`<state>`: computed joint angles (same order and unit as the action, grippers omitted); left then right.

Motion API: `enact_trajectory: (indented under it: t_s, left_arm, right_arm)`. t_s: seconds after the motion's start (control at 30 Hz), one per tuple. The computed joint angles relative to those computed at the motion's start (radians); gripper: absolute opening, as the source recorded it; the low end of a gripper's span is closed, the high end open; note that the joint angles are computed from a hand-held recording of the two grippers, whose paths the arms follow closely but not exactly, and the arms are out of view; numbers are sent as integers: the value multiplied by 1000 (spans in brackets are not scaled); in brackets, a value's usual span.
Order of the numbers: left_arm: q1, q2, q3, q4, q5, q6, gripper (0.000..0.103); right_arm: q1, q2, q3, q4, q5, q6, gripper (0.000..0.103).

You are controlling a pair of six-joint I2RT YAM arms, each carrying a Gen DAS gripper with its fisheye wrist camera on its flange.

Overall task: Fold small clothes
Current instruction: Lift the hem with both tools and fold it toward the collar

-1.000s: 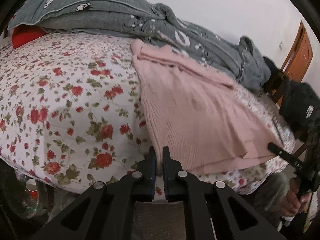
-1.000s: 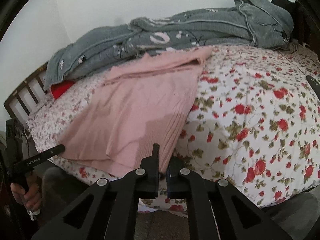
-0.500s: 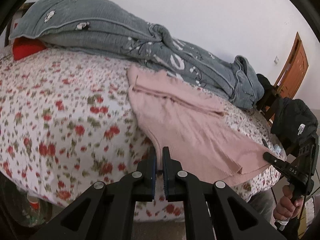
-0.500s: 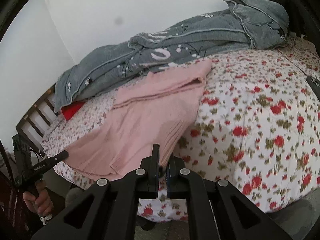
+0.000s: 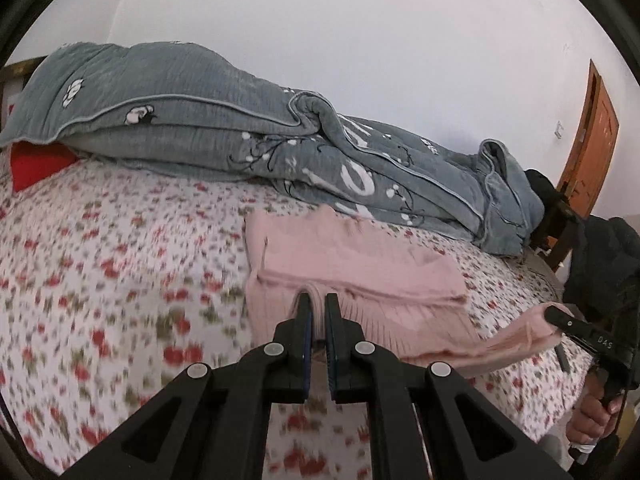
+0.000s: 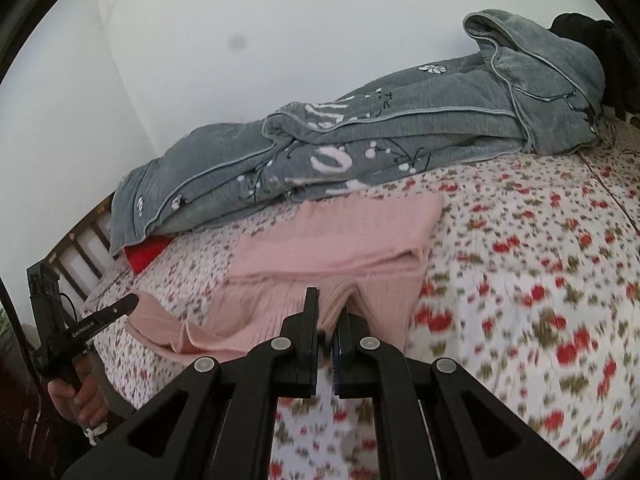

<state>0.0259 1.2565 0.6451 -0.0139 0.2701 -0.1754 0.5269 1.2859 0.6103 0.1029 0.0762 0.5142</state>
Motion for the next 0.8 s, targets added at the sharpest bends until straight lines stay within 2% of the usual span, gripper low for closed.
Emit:
enact_trajectory:
  t_s: [0.2,0.5,0.67,0.8]
  left_arm:
    - [-23,230,164,86,-56,-25,7]
    - [-53,521,423,104,-113,-64,7]
    - [-73,688,599,66,-155,-49,7]
    - [-66,823,778,-8,-148,-54,7]
  right_arm:
    - [-110,193,144,60,-93,-13,5]
    - [-209,492,410,86,-170,-24,5]
    - [-245,652,585,36,-198,-28,5]
    - [-274,788,750,-25,-220,-40,5]
